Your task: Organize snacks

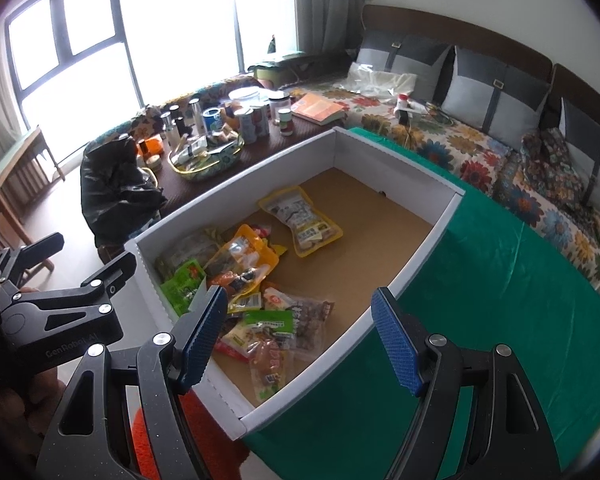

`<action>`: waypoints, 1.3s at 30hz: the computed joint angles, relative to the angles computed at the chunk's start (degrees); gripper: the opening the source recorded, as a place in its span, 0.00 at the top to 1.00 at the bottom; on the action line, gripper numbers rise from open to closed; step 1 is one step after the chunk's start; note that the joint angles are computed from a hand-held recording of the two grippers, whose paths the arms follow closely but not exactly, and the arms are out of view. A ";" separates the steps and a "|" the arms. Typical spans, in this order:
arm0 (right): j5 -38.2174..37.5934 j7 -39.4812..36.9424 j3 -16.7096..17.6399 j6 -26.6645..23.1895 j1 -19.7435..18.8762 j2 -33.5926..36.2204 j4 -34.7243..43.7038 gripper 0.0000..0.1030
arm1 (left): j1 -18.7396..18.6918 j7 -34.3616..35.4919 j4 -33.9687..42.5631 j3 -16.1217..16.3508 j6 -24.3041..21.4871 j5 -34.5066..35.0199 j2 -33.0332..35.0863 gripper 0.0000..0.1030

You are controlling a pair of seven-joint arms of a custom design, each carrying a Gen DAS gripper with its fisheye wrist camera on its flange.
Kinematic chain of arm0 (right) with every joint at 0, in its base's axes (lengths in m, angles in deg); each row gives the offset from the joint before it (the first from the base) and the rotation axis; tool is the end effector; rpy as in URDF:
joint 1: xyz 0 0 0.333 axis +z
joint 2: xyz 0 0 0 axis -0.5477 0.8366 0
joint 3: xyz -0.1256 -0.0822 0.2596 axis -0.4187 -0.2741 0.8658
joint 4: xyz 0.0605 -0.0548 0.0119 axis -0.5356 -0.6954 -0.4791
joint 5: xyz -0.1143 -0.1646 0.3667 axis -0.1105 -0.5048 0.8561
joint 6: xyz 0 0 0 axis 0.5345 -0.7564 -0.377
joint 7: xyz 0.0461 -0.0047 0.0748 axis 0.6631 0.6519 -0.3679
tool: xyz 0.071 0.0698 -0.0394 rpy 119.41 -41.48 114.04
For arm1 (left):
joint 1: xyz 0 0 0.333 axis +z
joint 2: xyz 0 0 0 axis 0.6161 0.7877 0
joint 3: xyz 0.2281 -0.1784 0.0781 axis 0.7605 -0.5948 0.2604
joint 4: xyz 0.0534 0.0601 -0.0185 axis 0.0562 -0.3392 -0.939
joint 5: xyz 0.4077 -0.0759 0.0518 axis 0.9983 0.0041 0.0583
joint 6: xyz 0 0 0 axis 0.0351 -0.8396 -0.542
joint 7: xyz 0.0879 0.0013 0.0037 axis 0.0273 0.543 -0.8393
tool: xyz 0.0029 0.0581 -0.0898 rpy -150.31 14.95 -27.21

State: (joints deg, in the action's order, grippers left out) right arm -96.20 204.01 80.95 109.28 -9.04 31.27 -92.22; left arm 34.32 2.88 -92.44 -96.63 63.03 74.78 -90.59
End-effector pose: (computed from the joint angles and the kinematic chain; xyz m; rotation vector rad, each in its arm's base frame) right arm 0.5243 0.3444 0.4934 -1.8971 1.6034 -0.5941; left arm 0.4811 -0.2388 0.4857 -1.7543 1.7132 -0.6400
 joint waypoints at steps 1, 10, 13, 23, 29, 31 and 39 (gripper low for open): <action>0.23 -0.25 0.00 -0.07 0.00 0.17 0.11 0.25 | -0.03 0.05 0.02 0.03 -0.02 -0.07 0.05 0.00; 1.17 -1.88 -0.14 0.40 0.07 0.61 0.36 0.25 | -0.55 0.22 0.84 0.37 -0.41 0.00 0.87 0.00; 1.11 -1.91 -0.19 0.61 0.02 0.41 0.30 0.25 | -0.58 0.27 1.07 0.43 -0.36 0.04 0.93 0.00; 1.64 -2.85 -0.09 0.75 -0.06 0.26 0.66 0.25 | -0.48 0.25 1.15 0.40 -0.05 -0.06 0.68 0.00; 3.09 -4.07 0.05 0.42 0.12 0.53 1.12 0.25 | -0.79 1.24 1.26 0.82 0.12 -1.59 0.88 0.00; 3.25 -4.38 0.04 0.20 0.19 0.73 1.42 0.25 | -0.94 2.06 1.55 0.94 -0.32 -2.25 1.12 0.00; 3.12 -4.30 -0.05 0.39 0.34 0.89 1.61 0.25 | -0.76 2.45 1.88 0.98 -0.33 -2.36 0.98 0.00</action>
